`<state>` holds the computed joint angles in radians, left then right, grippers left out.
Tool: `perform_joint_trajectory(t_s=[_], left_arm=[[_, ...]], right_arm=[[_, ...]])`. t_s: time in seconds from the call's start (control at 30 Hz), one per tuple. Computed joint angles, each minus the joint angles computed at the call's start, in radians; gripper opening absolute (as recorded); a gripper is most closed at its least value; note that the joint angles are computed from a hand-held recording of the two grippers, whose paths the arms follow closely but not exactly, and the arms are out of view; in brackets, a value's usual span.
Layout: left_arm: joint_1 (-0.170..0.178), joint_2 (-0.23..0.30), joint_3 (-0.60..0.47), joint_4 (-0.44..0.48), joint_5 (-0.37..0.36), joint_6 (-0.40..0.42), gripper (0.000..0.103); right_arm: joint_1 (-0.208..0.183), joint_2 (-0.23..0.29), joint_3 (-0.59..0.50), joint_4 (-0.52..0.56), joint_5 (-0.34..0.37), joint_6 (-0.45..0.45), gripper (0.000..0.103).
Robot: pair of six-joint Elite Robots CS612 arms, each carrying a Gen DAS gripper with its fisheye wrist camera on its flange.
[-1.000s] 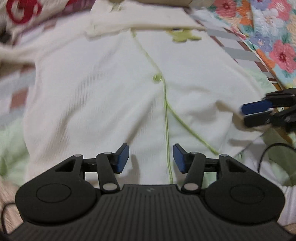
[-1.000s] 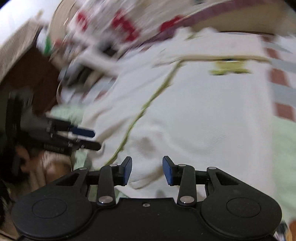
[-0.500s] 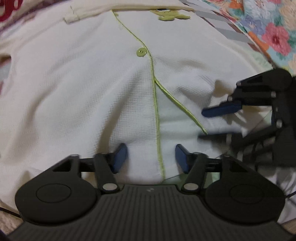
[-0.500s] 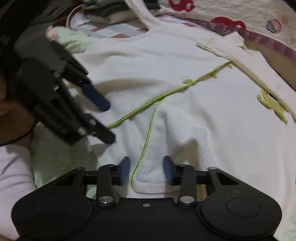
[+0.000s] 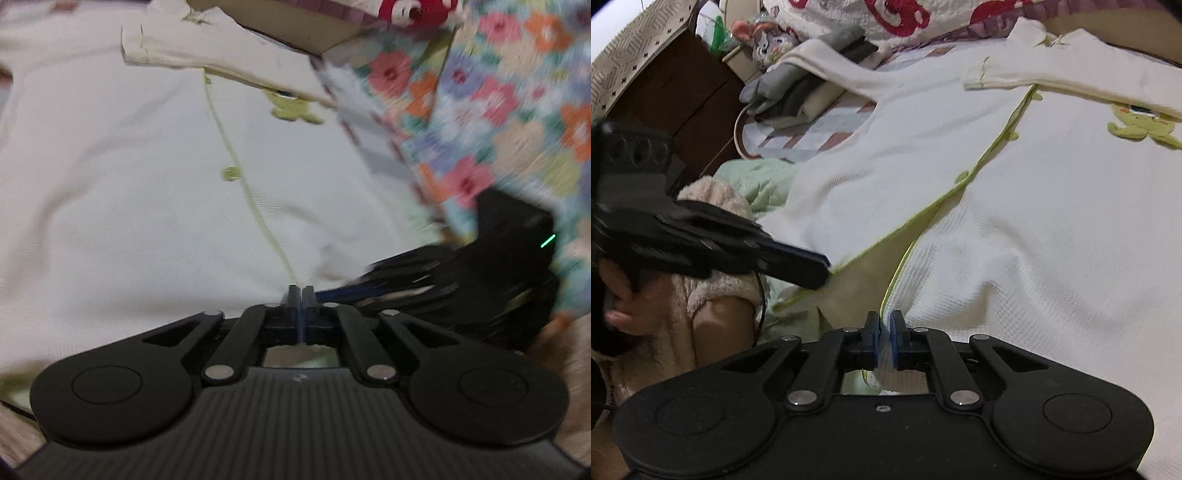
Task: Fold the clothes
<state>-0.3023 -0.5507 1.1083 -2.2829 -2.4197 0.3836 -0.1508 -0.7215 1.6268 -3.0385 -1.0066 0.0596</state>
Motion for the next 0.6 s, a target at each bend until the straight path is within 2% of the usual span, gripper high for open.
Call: perform_joint_trajectory(t_s=[0.07,0.13,0.2,0.27,0.4,0.43,0.53,0.6], left_arm=[[0.008,0.013,-0.021,0.049,-0.063,-0.027,0.0],[0.001,0.007,-0.008,0.025,-0.03,-0.036,0.0],[-0.007,0.002,0.002,-0.019,0.04,-0.054,0.0],[-0.014,-0.004,0.017,-0.074,0.122,-0.072,0.003],[-0.024,-0.039,0.072,-0.24,0.342,-0.059,0.006],[-0.025,-0.043,0.08,-0.274,0.39,-0.066,0.012],[-0.014,-0.036,0.053,-0.306,0.464,-0.13,0.042],[-0.003,-0.024,0.019,-0.291,0.507,-0.15,0.046]], right_arm=[[0.008,0.009,-0.011,0.02,0.006,-0.013,0.009],[0.016,0.018,-0.025,0.033,0.013,-0.021,0.009],[0.021,0.029,-0.04,0.044,0.019,-0.024,0.009],[0.03,0.037,-0.061,0.081,-0.009,-0.044,0.009],[0.041,0.019,-0.065,0.178,-0.038,-0.145,0.01],[0.044,0.013,-0.065,0.203,-0.045,-0.172,0.012],[0.045,-0.004,-0.062,0.243,-0.043,-0.228,0.017],[0.032,-0.008,-0.056,0.223,0.01,-0.217,0.022]])
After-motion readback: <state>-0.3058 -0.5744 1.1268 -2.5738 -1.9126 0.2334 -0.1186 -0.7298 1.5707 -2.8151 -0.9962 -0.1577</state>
